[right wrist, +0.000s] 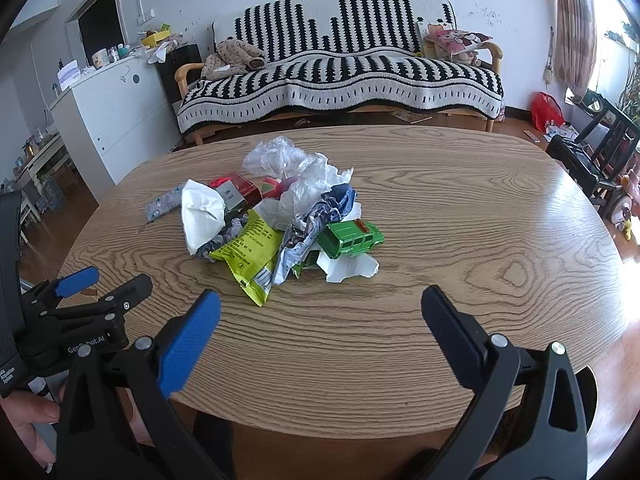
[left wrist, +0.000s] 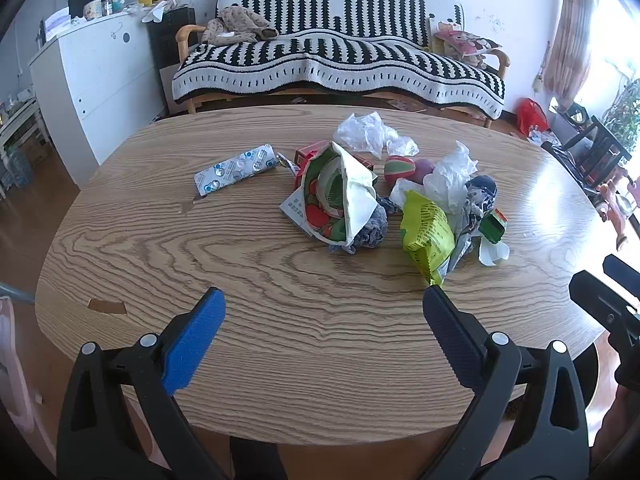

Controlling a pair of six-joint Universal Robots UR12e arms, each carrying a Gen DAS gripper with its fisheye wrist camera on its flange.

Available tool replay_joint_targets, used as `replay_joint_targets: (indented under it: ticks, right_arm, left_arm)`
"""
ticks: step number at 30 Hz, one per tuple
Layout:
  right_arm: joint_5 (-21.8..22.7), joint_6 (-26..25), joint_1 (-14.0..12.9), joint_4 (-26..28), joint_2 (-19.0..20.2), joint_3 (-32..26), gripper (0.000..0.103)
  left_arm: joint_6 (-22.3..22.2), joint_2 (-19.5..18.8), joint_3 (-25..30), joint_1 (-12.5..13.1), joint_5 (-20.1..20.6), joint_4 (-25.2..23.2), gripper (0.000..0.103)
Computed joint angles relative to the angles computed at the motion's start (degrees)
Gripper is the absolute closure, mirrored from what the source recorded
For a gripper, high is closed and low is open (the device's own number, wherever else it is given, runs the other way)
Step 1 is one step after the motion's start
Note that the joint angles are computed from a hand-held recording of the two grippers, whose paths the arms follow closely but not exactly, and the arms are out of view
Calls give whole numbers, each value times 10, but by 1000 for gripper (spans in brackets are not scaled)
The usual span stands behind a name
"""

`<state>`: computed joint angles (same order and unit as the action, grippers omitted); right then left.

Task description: Collect trash

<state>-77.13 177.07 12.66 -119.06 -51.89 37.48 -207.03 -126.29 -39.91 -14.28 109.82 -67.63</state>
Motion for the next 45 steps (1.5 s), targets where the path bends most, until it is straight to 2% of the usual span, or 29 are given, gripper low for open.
replay_joint_targets:
  ticks: [34, 42, 45]
  right_arm:
    - [2, 2, 0, 0, -1, 2, 6]
    - [0, 0, 0, 1, 0, 0, 6]
    - [4, 5, -2, 25, 13, -24, 6]
  left_arm:
    - [-1, -2, 4, -3, -1, -4, 6]
    - [7, -2, 2, 1, -19, -5, 6]
    - [11, -2, 2, 5, -36, -6, 6]
